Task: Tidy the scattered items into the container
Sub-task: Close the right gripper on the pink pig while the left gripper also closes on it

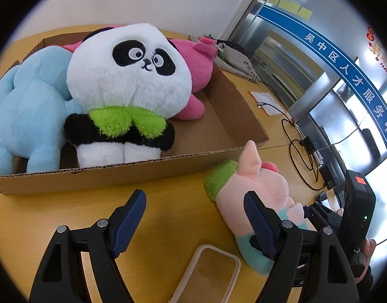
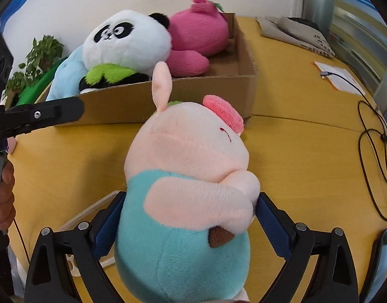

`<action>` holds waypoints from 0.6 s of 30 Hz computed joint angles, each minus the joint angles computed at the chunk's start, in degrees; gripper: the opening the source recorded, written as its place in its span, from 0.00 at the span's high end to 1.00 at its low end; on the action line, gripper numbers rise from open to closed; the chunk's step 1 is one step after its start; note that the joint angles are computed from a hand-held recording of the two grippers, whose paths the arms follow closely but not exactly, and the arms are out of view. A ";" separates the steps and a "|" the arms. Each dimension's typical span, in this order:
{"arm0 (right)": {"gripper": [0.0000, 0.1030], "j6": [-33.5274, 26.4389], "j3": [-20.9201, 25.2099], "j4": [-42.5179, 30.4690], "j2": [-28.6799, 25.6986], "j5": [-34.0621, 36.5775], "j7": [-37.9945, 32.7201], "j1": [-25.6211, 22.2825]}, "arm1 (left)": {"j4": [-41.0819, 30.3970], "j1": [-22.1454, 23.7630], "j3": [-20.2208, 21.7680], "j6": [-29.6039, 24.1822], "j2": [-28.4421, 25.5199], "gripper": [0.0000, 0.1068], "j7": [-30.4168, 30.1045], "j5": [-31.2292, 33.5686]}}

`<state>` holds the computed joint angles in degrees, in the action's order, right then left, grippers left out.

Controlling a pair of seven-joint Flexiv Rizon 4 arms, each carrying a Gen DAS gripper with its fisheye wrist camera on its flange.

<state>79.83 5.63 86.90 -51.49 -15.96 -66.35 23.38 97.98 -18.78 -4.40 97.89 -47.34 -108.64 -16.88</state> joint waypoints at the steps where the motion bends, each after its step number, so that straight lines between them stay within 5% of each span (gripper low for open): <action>1: 0.06 0.06 -0.08 0.12 0.10 -0.07 -0.04 0.13 | 0.36 1.98 -2.55 0.73 -0.22 0.25 0.40 0.47; 7: 0.08 1.85 6.86 0.45 -0.55 1.09 -6.13 -3.35 | -1.02 13.74 -18.58 1.54 -4.74 0.25 3.54 4.06; 10: 0.08 2.65 11.07 0.65 -1.16 2.30 -10.44 -5.28 | -3.23 14.85 -21.03 -0.97 -6.66 0.24 5.67 4.56; 12: 0.08 4.31 9.77 1.43 -0.92 3.22 -10.24 -4.13 | -4.26 12.94 -18.82 -2.13 -6.54 0.23 6.20 3.80; 18: 0.08 4.87 10.85 2.23 -0.64 4.70 -11.76 -4.90 | -3.18 14.72 -21.35 -1.80 -7.00 0.24 7.90 3.36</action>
<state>84.70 16.48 89.14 -52.13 -11.26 -78.10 18.48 94.80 -4.06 -25.75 96.09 -54.34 -100.74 -13.51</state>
